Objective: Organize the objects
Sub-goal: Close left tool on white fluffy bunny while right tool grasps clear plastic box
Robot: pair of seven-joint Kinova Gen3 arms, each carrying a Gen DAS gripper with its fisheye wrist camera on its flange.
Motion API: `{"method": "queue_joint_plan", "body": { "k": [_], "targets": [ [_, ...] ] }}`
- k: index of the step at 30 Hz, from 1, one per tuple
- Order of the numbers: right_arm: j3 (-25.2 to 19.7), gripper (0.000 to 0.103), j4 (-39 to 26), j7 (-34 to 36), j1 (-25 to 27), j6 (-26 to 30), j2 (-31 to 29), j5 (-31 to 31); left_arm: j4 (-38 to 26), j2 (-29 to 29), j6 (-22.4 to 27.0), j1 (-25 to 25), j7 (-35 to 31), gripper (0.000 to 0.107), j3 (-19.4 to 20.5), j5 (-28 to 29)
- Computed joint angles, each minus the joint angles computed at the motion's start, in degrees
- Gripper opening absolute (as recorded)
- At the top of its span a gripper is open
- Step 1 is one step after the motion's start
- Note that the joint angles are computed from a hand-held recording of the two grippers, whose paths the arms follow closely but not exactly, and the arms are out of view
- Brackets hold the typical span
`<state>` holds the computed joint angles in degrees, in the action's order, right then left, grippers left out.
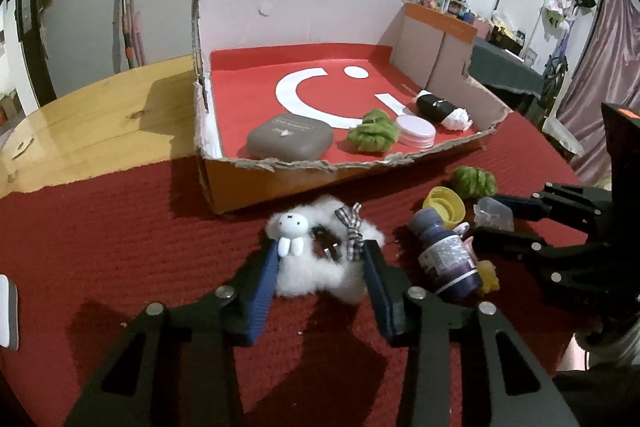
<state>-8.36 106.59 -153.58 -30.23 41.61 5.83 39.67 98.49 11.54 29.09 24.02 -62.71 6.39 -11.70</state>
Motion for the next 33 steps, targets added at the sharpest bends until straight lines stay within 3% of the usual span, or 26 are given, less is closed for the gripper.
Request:
{"method": "queue_joint_plan", "body": {
  "k": [33],
  "targets": [
    [-2.7, 0.038, 1.31, -4.1, 0.91, 0.34, -3.63, 2.17, 2.75, -4.96, -1.82, 0.35, 4.5, 0.043, 1.68, -4.56]
  ]
}}
